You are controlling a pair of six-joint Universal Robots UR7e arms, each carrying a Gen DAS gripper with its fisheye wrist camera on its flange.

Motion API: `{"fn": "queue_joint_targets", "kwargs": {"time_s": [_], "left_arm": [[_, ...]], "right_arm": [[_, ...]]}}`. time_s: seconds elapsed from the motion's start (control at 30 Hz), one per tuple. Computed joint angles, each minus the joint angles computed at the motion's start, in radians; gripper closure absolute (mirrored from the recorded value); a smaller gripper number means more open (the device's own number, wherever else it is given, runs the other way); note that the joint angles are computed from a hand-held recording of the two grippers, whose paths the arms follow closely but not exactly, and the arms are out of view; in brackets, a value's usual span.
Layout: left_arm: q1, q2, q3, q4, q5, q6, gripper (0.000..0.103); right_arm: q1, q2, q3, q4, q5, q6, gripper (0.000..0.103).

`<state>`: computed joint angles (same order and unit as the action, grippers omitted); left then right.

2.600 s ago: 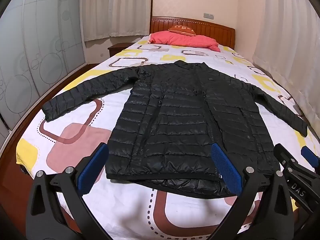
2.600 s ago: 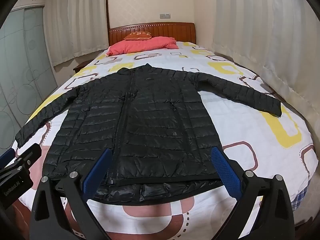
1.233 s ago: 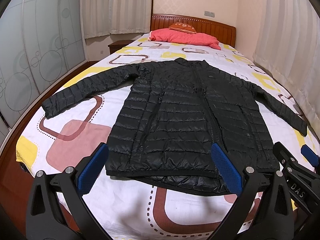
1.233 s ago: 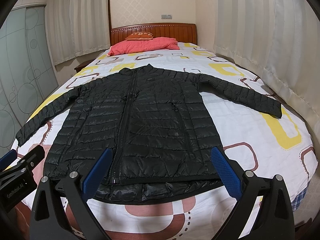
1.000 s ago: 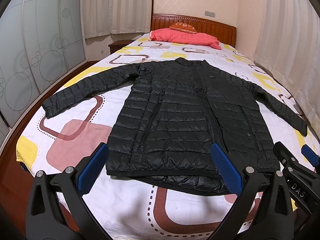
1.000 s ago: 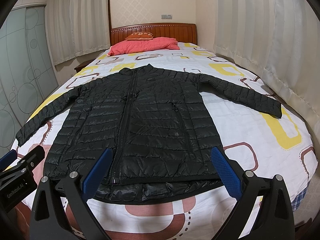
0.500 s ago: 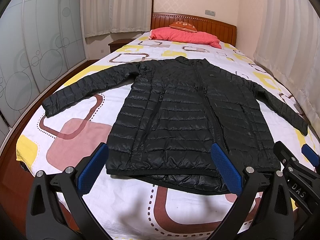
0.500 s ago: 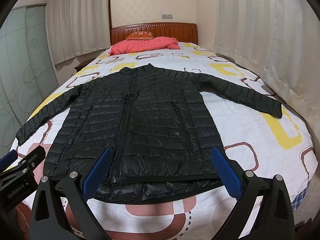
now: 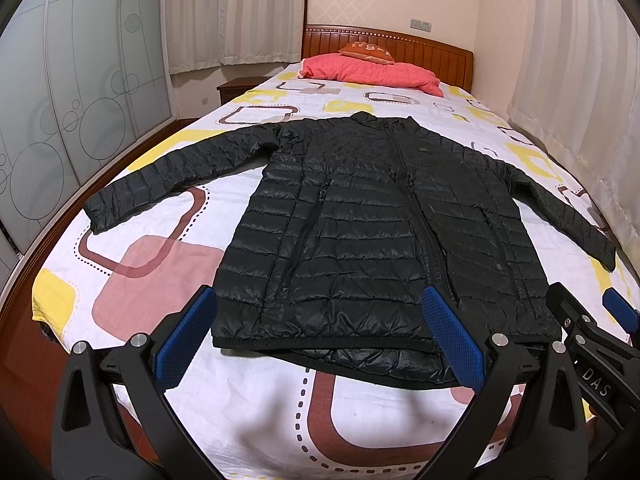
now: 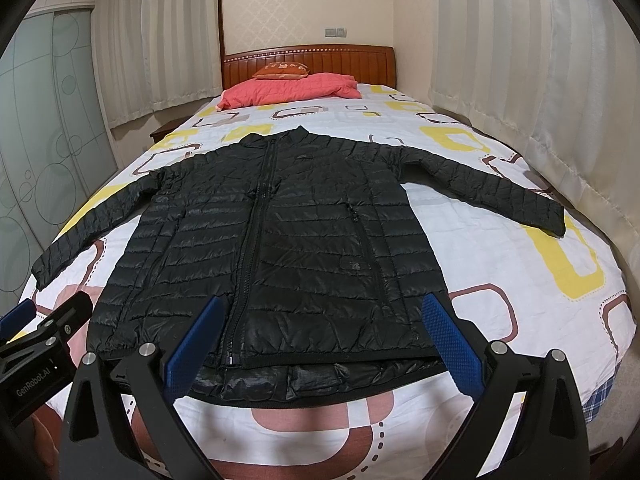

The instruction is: Fold large clothes

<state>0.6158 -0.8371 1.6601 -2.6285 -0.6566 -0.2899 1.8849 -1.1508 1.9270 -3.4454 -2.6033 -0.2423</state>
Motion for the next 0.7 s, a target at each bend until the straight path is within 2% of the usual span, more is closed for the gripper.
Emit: {"fn": "queue_joint_targets", "kwargs": {"time_s": [0.7], "left_arm": [[0.006,-0.005,0.01,0.004,-0.011,-0.007,0.002]], "right_arm": [[0.0,-0.014,0.009,0.012,-0.001,0.008,0.005]]}}
